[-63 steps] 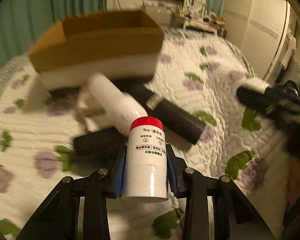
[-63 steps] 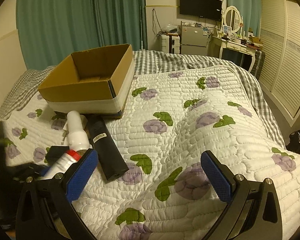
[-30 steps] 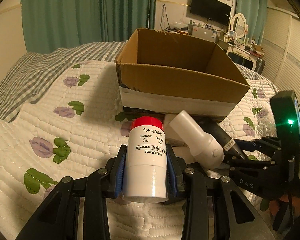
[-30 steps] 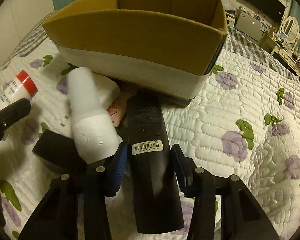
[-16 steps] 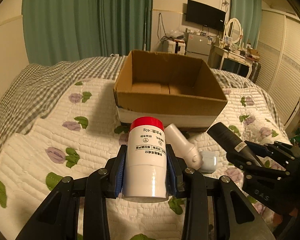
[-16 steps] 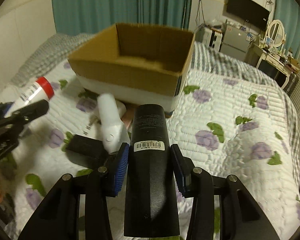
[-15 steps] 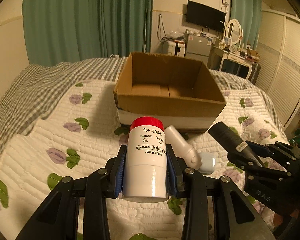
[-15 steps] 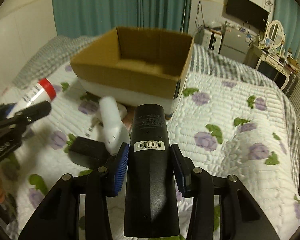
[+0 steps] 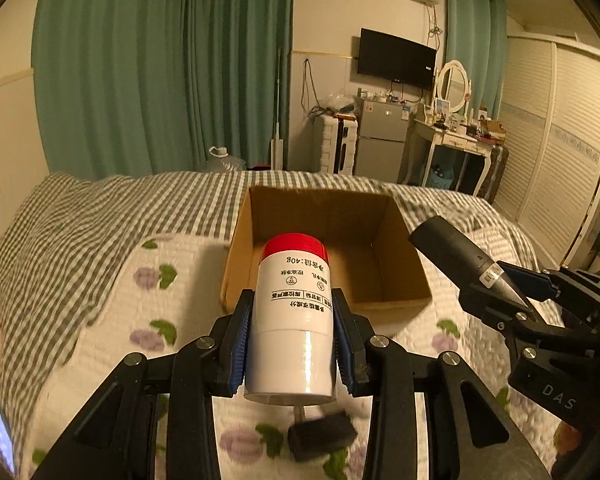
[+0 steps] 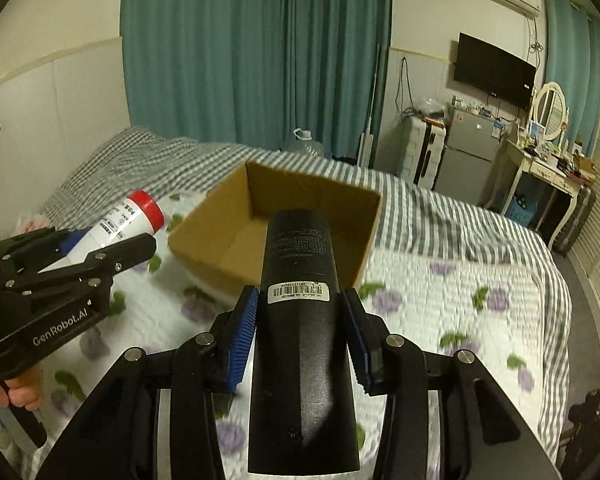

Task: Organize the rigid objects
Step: 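Carry both bottles into the cardboard box and open both tools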

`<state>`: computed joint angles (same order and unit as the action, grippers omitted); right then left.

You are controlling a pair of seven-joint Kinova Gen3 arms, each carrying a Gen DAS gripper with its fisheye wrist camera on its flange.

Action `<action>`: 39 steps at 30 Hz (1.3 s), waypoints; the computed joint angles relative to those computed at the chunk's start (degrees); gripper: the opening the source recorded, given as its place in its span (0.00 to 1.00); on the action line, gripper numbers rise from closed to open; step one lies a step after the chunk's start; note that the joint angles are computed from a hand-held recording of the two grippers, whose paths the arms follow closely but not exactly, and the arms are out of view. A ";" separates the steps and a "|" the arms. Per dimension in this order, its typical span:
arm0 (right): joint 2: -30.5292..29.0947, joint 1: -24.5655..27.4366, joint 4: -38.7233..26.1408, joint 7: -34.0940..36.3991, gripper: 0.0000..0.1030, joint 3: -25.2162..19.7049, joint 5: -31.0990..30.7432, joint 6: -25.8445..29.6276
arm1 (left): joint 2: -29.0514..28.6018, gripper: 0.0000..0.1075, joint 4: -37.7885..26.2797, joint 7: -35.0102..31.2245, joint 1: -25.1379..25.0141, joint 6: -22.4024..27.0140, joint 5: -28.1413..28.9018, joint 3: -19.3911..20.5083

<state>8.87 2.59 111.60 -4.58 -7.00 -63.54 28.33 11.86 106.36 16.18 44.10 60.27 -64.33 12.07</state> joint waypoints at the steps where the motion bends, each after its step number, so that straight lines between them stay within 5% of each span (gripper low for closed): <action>1: 0.69 -0.58 -1.18 -0.85 0.41 -0.13 0.33 -0.40 | -0.11 0.34 -0.26 -0.94 -1.39 -1.38 -0.10 -0.27; 16: 19.87 -5.24 -21.60 -19.14 0.40 -5.10 14.09 -4.32 | 7.54 0.34 -6.35 -12.94 -11.45 -16.90 0.33 -9.02; 23: 25.56 -4.02 -25.76 -23.38 0.41 -7.74 20.90 -3.41 | 12.04 0.34 -8.30 -17.23 -10.37 -21.09 0.33 -13.27; 27: 25.84 -2.02 -25.83 -25.58 0.41 -10.29 22.94 -4.58 | 12.74 0.34 -8.33 -19.56 -10.23 -23.35 2.51 -14.75; 30: 25.03 1.29 -24.69 -25.76 0.60 -14.01 23.26 -5.95 | 12.96 0.39 -8.47 -20.02 -9.50 -23.08 4.07 -15.80; 39: 19.13 10.76 -18.19 -26.24 0.63 -23.02 23.94 -10.35 | 7.58 0.58 -5.23 -14.28 -6.20 -19.71 1.37 -15.25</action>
